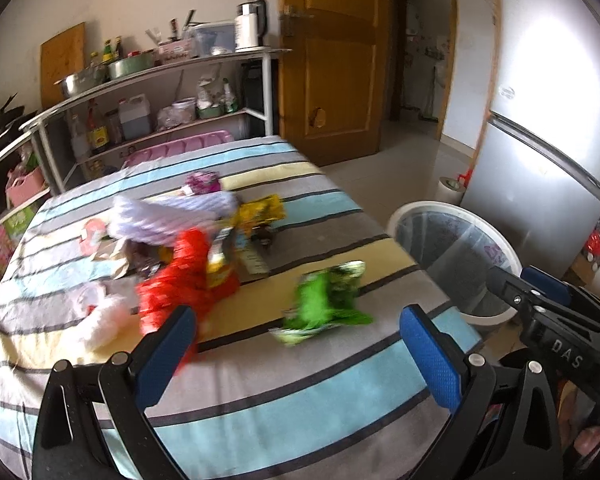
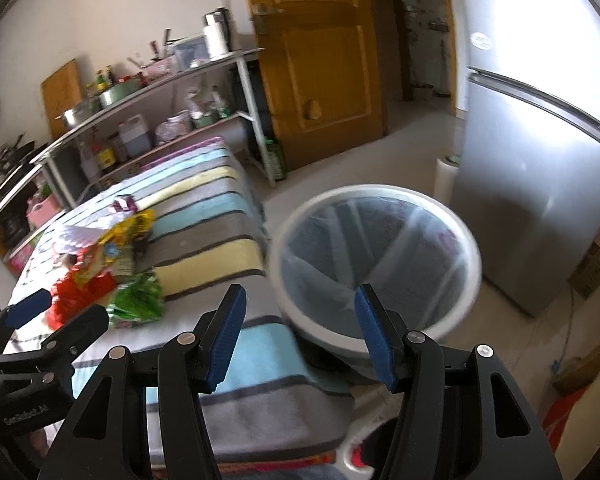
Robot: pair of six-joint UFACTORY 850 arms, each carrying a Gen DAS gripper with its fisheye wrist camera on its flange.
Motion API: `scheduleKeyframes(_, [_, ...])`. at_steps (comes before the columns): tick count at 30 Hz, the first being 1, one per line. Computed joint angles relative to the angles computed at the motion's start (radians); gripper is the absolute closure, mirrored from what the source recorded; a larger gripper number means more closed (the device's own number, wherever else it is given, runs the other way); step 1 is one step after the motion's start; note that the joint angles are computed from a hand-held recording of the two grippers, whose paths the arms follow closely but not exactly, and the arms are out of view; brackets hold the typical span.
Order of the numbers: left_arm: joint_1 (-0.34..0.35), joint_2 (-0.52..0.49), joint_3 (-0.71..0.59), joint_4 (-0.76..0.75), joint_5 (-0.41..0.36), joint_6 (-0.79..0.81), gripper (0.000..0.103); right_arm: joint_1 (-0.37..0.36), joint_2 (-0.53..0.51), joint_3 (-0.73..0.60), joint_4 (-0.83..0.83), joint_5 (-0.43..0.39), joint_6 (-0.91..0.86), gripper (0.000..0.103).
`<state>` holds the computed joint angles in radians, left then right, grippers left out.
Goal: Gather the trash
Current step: 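Grasp the green chip bag with the right gripper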
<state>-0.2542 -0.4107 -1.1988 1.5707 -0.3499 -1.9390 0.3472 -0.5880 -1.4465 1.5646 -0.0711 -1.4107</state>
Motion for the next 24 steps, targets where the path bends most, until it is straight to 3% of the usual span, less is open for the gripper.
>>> scheduleKeyframes(3, [0.039, 0.032, 0.045, 0.034, 0.041, -0.058, 0.000, 0.014, -0.020, -0.029, -0.073, -0.050, 0.046, 0.045])
scheduleKeyframes(11, [0.136, 0.098, 0.146, 0.069, 0.050, -0.116, 0.000, 0.055, -0.105, -0.145, -0.211, -0.210, 0.170, 0.045])
scheduleKeyframes(13, [0.154, 0.108, 0.165, 0.057, 0.040, -0.117, 0.000, 0.068, -0.127, -0.173, -0.286, -0.224, 0.246, 0.045])
scheduleKeyframes(19, [0.216, 0.105, 0.181, 0.137, 0.127, -0.169, 0.000, 0.097, -0.202, -0.274, -0.570, -0.261, 0.532, 0.045])
scheduleKeyframes(24, [0.243, 0.080, 0.159, 0.117, 0.116, -0.114, 0.003, 0.106, -0.227, -0.312, -0.706, -0.251, 0.663, 0.045])
